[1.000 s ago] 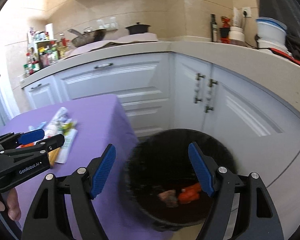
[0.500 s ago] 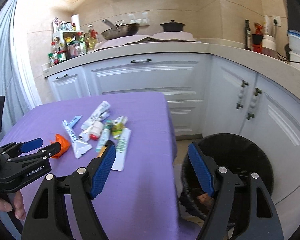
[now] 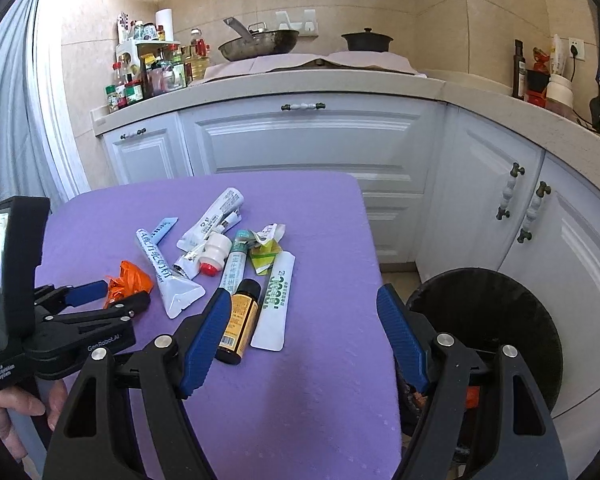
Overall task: Collect trash
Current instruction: 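Return to the table and grasp the orange plastic bag with the left gripper, then grasp the amber bottle with the right gripper while the left holds the orange bag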
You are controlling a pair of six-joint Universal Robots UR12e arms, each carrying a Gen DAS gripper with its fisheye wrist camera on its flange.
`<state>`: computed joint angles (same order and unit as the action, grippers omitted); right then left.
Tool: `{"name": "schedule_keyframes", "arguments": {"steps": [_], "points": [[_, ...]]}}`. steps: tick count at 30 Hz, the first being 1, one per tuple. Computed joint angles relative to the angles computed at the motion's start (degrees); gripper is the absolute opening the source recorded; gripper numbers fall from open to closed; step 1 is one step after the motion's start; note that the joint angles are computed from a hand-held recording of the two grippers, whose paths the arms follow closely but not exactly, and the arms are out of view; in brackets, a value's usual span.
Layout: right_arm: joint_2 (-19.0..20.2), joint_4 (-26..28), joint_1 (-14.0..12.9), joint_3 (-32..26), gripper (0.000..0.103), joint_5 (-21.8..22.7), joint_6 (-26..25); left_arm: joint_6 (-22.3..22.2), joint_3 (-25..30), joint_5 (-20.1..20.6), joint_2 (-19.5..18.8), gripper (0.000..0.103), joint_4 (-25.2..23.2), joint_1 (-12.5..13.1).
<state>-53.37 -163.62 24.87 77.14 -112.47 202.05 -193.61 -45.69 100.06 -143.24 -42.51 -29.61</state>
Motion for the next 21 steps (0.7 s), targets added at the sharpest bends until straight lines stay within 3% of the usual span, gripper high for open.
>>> {"name": "schedule_keyframes", "arguments": {"steps": [2, 9, 13, 18, 21], "points": [[0.18, 0.77, -0.09, -0.36, 0.073, 0.53, -0.02, 0.43, 0.31, -0.55, -0.17, 0.043, -0.38, 0.07], [1.02, 3.08, -0.09, -1.89, 0.073, 2.04, -0.5, 0.44, -1.25, -1.19, 0.58, 0.041, 1.35, 0.26], [1.68, 4.84, 0.14, -3.07, 0.073, 2.99, -1.05, 0.82, -3.89, 1.08, 1.96, 0.041, 4.0, 0.21], [2.39, 7.21, 0.32, -4.5, 0.054, 4.32, -1.6, 0.18, -7.47, 2.71, 4.03, 0.041, 6.17, 0.73], [2.8, 9.16, 0.35, -5.44, 0.05, 5.32, -1.73, -0.54, -9.54, 3.6, 5.23, 0.041, 6.96, 1.21]]}}
